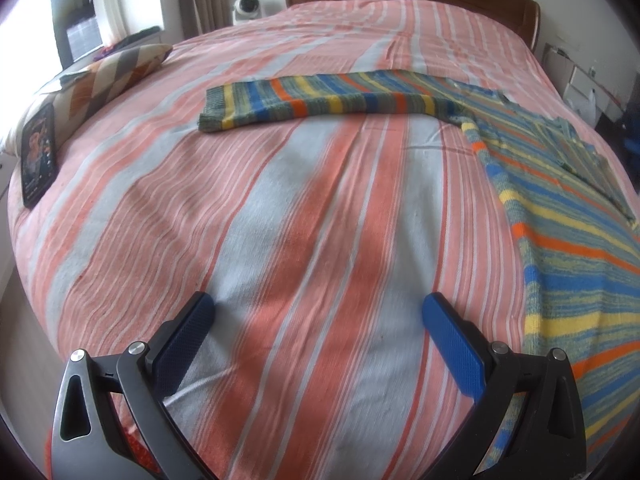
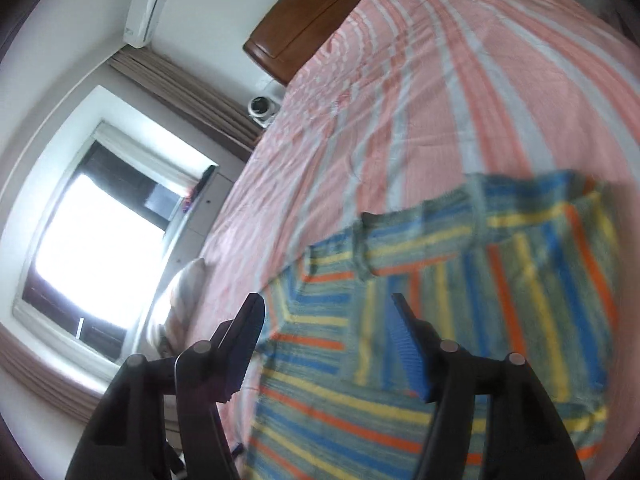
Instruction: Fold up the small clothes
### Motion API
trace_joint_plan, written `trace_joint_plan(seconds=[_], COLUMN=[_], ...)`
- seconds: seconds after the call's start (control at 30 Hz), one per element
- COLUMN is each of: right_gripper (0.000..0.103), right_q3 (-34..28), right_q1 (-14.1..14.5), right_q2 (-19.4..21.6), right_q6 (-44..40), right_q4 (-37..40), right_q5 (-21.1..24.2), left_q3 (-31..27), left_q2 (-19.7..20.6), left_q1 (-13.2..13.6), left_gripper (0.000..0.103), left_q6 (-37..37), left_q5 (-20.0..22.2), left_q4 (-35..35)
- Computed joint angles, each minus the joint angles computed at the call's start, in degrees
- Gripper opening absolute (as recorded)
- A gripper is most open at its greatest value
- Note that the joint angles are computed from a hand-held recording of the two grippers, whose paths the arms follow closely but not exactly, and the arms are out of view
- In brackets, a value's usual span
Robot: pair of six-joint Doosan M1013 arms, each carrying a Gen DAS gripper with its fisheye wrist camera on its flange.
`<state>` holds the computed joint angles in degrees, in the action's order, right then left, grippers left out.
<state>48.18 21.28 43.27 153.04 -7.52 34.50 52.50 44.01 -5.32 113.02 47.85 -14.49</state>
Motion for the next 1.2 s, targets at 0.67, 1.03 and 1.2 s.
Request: trace_joint_plan(seconds=[0.67, 1.03, 1.2], right_gripper=[0.077, 0.081, 0.082], right_q3=[36.36, 38.97, 39.25], right_q1=[9.95, 9.52, 9.63], right_q2=[-19.55, -18.87, -18.76], right_q6=[40.83, 49.60, 49.98], right_q4=[-41.91, -47.98, -48.67], right_q5=[21.16, 16.26, 16.26], left_q3=[0.50, 0.67, 0.00], left_q2=[-0.24, -0.32, -0.03], left_q1=[-0.09, -0.12, -0.05], left_gripper=[0.103, 0.103, 0.103], left_q6=[-0.04, -0.17, -0.10], left_q5=[-0.79, -0.97, -0.30], left_q4=[0.34, 0.46, 0.41])
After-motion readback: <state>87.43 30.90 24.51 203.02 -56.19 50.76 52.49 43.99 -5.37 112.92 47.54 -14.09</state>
